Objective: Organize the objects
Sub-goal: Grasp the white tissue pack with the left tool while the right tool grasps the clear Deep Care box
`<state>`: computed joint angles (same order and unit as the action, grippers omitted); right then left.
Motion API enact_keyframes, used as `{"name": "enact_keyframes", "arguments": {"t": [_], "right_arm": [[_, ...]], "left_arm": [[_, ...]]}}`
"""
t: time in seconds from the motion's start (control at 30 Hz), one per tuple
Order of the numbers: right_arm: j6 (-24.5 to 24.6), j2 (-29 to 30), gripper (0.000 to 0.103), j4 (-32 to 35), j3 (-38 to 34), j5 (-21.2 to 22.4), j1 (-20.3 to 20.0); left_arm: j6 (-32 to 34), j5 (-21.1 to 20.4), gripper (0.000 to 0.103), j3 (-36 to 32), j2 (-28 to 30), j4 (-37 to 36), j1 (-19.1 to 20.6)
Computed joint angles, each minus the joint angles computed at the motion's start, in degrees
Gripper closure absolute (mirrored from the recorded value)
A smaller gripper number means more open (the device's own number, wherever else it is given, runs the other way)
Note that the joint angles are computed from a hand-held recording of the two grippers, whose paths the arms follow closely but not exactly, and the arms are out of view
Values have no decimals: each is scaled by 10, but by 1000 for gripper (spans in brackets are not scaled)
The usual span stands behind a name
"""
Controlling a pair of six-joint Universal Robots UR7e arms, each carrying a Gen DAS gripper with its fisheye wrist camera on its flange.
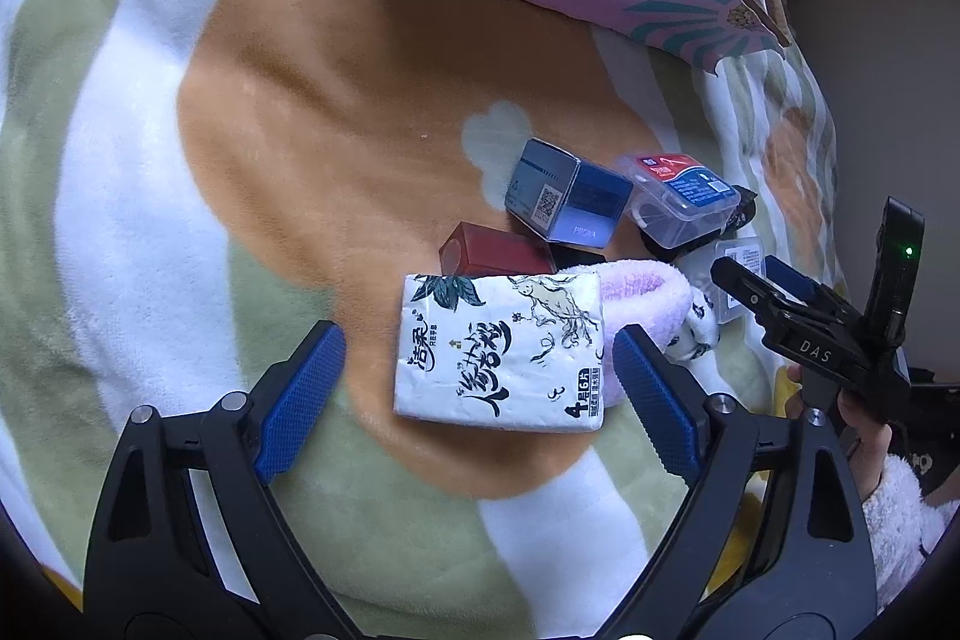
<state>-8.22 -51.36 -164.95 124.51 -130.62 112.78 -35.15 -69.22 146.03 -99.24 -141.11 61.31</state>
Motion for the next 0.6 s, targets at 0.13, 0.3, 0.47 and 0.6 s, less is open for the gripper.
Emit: {"name": "enact_keyframes", "arguments": {"t": [0.13,0.3,0.47,0.6], "right_arm": [[5,4,0,0,2,0,-7],[15,5,4,6,6,4,-15],[16,3,14,6,11,7,-17],[14,-1,14,5,15,8,-15]], "left_arm": [[17,-9,21,-1,2,-7,10],[32,-31,35,-1,10,-27,23],[38,-23,43,1,15,-30,15],[40,-22,44,3,10,-29,14]]}}
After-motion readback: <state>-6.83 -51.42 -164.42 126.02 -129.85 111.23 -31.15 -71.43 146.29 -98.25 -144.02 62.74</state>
